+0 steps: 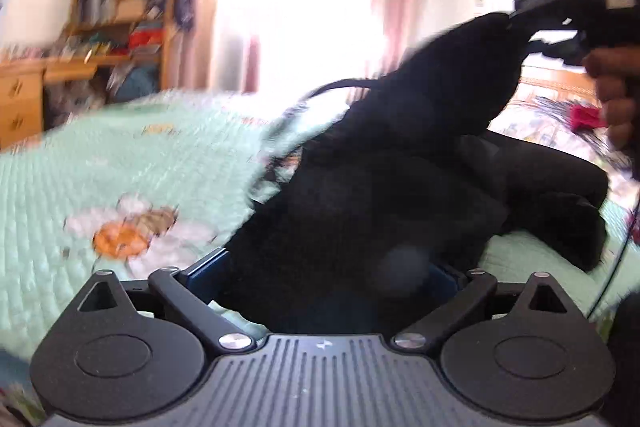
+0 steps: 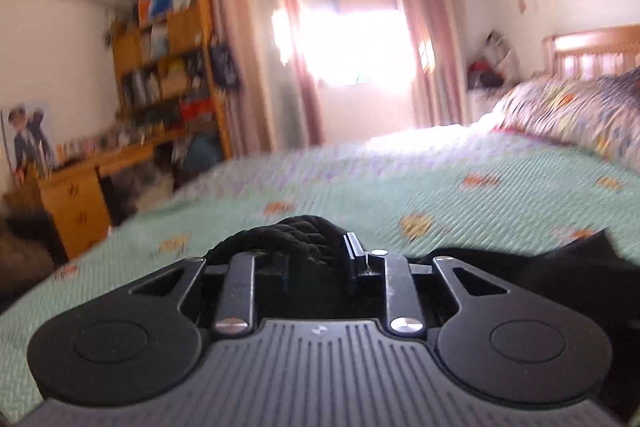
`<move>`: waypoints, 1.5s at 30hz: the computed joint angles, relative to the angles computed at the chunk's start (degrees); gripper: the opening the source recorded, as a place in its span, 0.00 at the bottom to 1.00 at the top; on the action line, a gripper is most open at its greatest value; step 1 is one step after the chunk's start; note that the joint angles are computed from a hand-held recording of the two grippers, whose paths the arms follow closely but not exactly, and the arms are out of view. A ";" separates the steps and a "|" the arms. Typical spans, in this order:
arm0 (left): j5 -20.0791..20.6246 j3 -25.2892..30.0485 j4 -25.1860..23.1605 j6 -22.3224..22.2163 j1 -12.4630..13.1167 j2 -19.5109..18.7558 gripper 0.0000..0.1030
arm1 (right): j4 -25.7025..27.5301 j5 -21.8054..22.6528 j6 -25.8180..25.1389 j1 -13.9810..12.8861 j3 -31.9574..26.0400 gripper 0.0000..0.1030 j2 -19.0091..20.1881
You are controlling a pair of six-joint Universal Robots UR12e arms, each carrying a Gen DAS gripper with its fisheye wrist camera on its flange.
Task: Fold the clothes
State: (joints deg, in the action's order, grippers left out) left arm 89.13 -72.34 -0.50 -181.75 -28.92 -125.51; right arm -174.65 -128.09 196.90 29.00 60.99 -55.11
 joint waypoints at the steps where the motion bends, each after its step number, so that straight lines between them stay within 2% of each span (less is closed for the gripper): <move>1: -0.86 -0.26 1.14 2.62 -0.43 0.17 0.94 | -3.41 -1.64 -3.14 0.25 2.50 0.22 -1.51; 2: -1.62 -0.41 1.71 4.60 -0.95 0.30 0.95 | -6.84 -3.15 -6.58 0.49 4.89 0.21 -2.97; 5: -3.46 -0.48 1.07 8.92 -2.46 0.25 0.97 | -9.70 -9.72 -8.62 1.56 13.22 0.16 -7.95; 6: -3.45 -0.46 0.41 11.18 -2.92 0.20 0.97 | -8.44 -11.25 -6.15 1.65 16.35 0.15 -9.84; 8: -2.97 -0.39 -0.54 15.21 -3.69 0.08 0.97 | -1.24 -12.31 3.79 1.71 21.61 0.13 -13.14; 12: -1.42 0.55 -4.47 16.22 -4.27 0.02 0.97 | 11.02 -9.80 21.64 1.25 28.45 0.14 -17.10; 13: -0.89 0.65 -5.30 16.33 -4.33 0.05 0.97 | 11.73 -9.06 23.45 1.18 28.62 0.15 -16.87; 16: 1.20 0.55 -6.51 15.77 -4.50 0.19 0.97 | 8.03 -7.55 20.80 1.14 29.02 0.26 -15.78; 18: 2.42 0.25 -6.66 15.30 -4.62 0.37 0.97 | 6.92 -5.13 18.35 0.60 28.53 0.55 -15.01; 19: 3.00 0.25 -6.84 15.36 -4.61 0.43 0.97 | 7.48 -4.73 17.43 0.68 28.21 0.59 -14.75; 23: 5.23 -0.25 -7.30 15.98 -5.46 0.95 0.97 | 5.33 -4.85 14.77 0.86 26.85 0.62 -12.87; 25: 6.01 -0.29 -7.67 16.33 -5.64 1.05 0.97 | 4.63 -4.05 14.85 0.37 27.27 0.57 -12.98; 27: 6.96 0.04 -8.58 17.01 -5.74 0.88 0.97 | 7.64 -3.29 17.14 -0.10 27.02 0.17 -13.22; 29: 7.74 0.40 -8.79 17.94 -5.87 0.64 0.95 | 7.33 -1.32 18.78 -0.55 27.75 0.13 -13.79; 36: 7.11 -0.04 -6.28 22.06 -5.98 0.75 0.93 | -0.49 -4.34 15.40 0.41 27.02 0.10 -13.57; 41: 5.65 -2.31 -0.82 24.19 -5.92 1.90 0.92 | -4.74 -5.45 12.65 0.42 25.44 0.11 -13.20; 45: 9.74 -2.90 2.35 24.14 -6.54 1.82 0.95 | -6.20 -6.26 12.80 -0.01 24.95 0.11 -13.07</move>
State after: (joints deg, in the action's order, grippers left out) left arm 98.87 -75.24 1.85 -157.60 -35.46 -123.69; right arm -180.85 -134.35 209.70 28.99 85.95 -68.18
